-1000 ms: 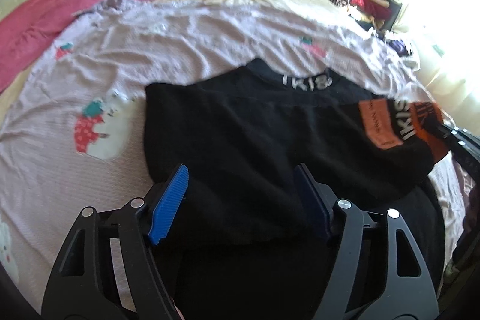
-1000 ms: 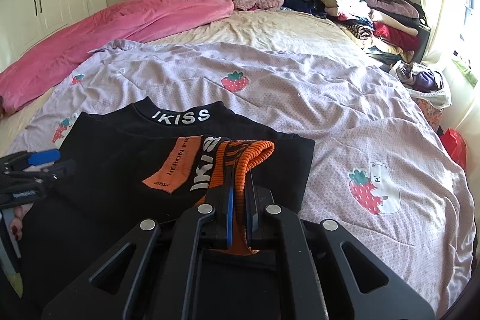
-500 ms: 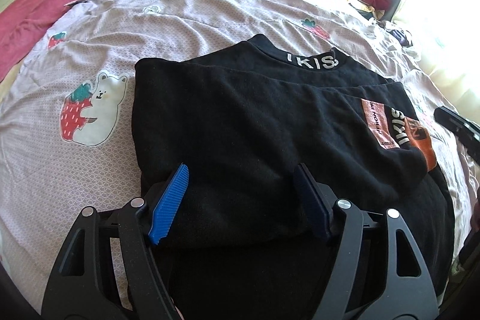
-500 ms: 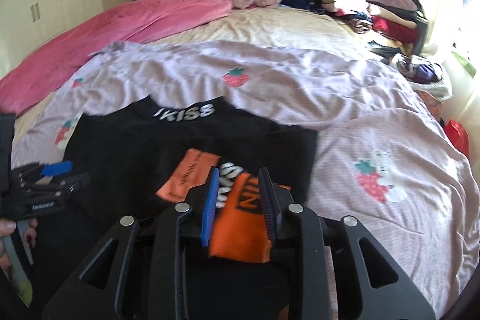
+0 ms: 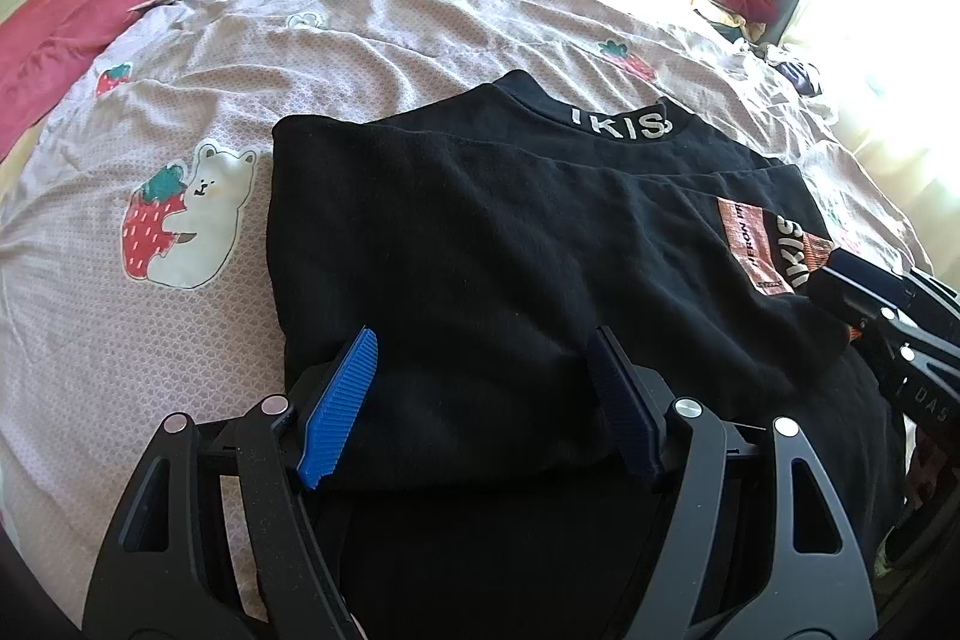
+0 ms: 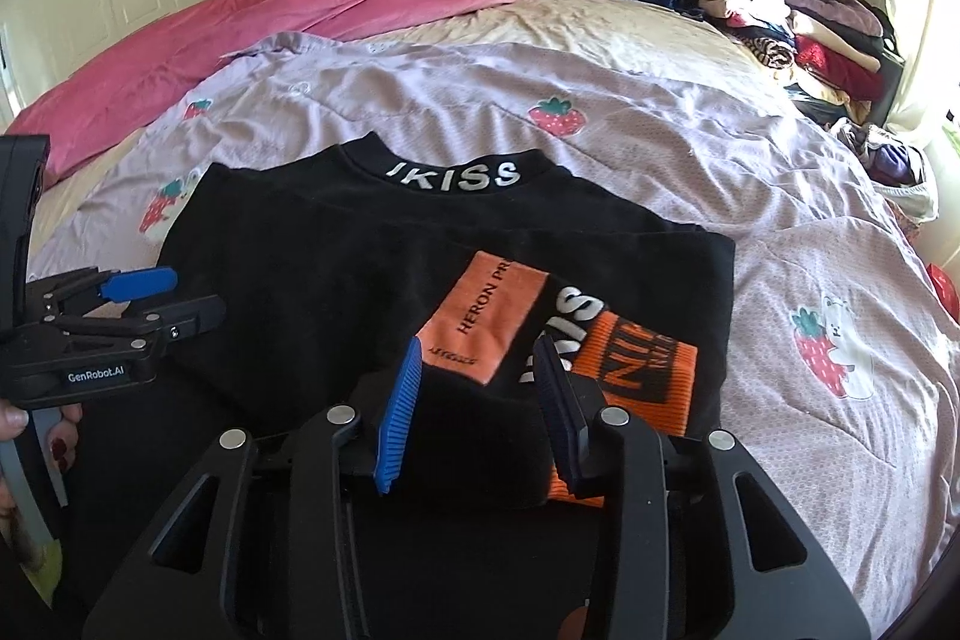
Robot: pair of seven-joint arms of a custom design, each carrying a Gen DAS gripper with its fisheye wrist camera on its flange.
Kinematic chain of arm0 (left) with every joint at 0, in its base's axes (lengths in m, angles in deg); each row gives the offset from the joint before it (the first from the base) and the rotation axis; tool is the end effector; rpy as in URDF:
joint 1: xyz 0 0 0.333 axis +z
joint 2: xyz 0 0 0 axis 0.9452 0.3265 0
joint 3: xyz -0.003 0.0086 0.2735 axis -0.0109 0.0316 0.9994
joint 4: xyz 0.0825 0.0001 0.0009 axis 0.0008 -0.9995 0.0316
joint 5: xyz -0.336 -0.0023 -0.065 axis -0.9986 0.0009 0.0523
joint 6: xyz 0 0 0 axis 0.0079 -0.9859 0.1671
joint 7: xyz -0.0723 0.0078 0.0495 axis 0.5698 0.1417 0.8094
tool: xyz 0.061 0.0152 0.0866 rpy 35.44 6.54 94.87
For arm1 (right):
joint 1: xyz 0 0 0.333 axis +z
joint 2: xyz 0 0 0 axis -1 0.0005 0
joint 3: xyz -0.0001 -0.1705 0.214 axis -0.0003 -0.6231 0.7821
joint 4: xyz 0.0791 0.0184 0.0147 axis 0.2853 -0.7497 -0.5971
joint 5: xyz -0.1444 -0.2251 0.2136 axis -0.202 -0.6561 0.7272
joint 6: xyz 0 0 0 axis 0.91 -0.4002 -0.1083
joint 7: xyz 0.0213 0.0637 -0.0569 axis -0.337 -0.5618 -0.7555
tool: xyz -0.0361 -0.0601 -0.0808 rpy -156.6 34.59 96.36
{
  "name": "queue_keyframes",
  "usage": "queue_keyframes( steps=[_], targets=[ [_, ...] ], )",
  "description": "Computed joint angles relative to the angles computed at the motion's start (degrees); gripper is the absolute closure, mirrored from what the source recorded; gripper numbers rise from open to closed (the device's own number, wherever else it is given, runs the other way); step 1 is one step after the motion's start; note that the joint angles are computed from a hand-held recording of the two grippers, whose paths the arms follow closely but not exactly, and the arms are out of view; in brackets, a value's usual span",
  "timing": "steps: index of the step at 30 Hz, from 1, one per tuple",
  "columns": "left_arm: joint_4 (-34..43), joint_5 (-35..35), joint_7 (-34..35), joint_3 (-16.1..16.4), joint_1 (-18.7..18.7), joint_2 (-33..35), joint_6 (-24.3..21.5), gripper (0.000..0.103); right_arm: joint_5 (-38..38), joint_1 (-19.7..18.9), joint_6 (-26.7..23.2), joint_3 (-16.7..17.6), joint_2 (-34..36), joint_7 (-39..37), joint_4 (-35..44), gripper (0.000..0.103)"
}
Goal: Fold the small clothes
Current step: 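Lay the orange cuff flat on the shirt body and open the right gripper, then pull both grippers back from the folded sleeves toward the shirt hem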
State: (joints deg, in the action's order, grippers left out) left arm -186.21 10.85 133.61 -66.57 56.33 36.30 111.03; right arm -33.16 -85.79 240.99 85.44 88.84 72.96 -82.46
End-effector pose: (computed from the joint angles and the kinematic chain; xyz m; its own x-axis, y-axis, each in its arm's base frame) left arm 0.6337 -0.1430 0.3002 0.1627 -0.9767 0.1398 -0.7912 -0.2138 -0.5730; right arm 0.7114 0.1399 0.3177 0.5314 -0.8469 -0.0199 -0.6404 -0.3863 -0.6638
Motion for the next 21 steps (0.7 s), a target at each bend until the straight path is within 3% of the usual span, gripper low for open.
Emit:
queue_keyframes(
  steps=[3, 8, 11, 13, 15, 21],
  targets=[
    [-0.17, -0.16, 0.16, -0.13, 0.11, -0.13, 0.14, 0.038, -0.16, 0.20, -0.45, -0.24, 0.13, 0.20, 0.11, 0.053],
    [-0.39, -0.18, 0.35, -0.12, 0.09, -0.21, 0.21, 0.038, 0.10, -0.15, -0.36, -0.21, -0.32, -0.22, -0.86, 0.053],
    [-0.39, -0.26, 0.33, -0.10, -0.03, -0.19, 0.15, 0.038, -2.79, 2.32, -1.40, -4.94, 1.28, 4.86, 1.17, 0.053],
    [-0.68, -0.35, 0.43, -0.19, 0.10, -0.22, 0.45, 0.038, -5.41, 3.43, -4.34, -7.59, 3.67, 8.86, 4.59, 0.047],
    [-0.78, -0.47, 0.62, -0.26, 0.18, -0.17, 0.61, 0.038, -4.49, 1.35, -6.47, -5.34, 5.29, 9.13, 6.82, 0.047],
    [-2.66, -0.53, 0.39, 0.23, -0.04, -1.29, 1.91, 0.038, -4.39, 0.41, -3.61, -3.97, 2.64, 8.39, 2.38, 0.045]
  ],
)
